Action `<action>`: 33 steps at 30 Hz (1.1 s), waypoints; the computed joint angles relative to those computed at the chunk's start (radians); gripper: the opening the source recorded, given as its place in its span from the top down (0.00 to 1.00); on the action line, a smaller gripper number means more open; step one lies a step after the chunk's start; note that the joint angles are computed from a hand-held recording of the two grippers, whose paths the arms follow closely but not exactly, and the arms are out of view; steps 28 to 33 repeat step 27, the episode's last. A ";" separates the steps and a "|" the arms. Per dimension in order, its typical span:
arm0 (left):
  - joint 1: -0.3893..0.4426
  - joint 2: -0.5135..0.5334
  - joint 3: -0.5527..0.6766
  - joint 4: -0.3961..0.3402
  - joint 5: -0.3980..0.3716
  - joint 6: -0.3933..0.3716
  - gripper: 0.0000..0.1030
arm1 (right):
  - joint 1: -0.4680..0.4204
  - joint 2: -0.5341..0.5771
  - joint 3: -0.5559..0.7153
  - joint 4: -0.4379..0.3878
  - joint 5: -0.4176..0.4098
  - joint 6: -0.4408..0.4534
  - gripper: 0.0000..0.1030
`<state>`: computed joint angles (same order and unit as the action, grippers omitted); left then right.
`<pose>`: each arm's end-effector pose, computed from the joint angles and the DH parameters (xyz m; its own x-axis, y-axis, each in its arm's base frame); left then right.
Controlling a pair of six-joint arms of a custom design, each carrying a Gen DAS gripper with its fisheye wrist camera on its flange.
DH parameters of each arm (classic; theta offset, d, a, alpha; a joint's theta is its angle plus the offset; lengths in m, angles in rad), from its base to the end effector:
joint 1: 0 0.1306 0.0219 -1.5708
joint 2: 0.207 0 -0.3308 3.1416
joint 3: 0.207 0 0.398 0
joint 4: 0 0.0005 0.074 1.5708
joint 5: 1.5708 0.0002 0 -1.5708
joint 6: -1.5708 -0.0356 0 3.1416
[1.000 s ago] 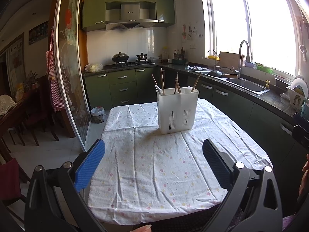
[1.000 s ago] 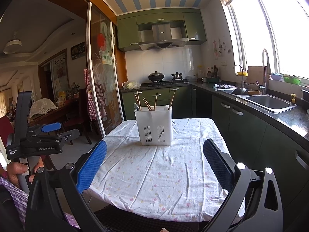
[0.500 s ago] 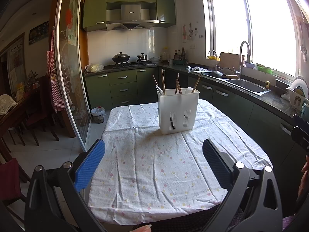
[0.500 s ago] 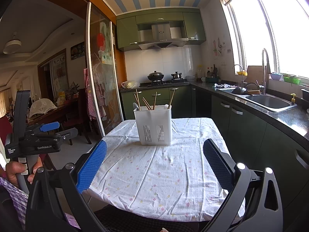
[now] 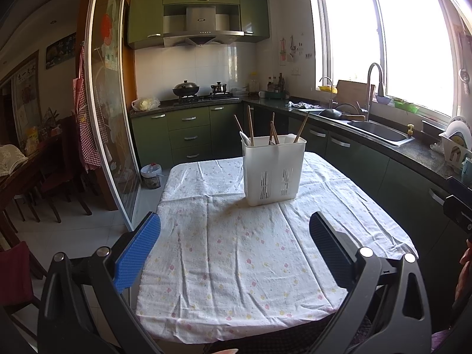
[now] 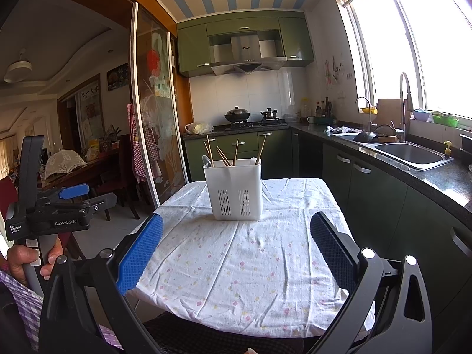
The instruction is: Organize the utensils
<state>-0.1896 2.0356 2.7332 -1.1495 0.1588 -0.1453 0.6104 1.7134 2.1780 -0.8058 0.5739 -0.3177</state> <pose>0.6185 -0.1249 0.5973 -0.3772 0.2180 -0.9001 0.3845 0.9211 0.0619 0.4939 0.3213 0.5848 -0.2799 0.1244 -0.9519 0.0266 0.9922 0.1218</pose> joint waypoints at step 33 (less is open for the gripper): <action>-0.012 -0.112 -0.203 0.174 -0.083 -0.044 0.07 | 0.003 0.008 0.006 -0.001 0.003 -0.006 0.04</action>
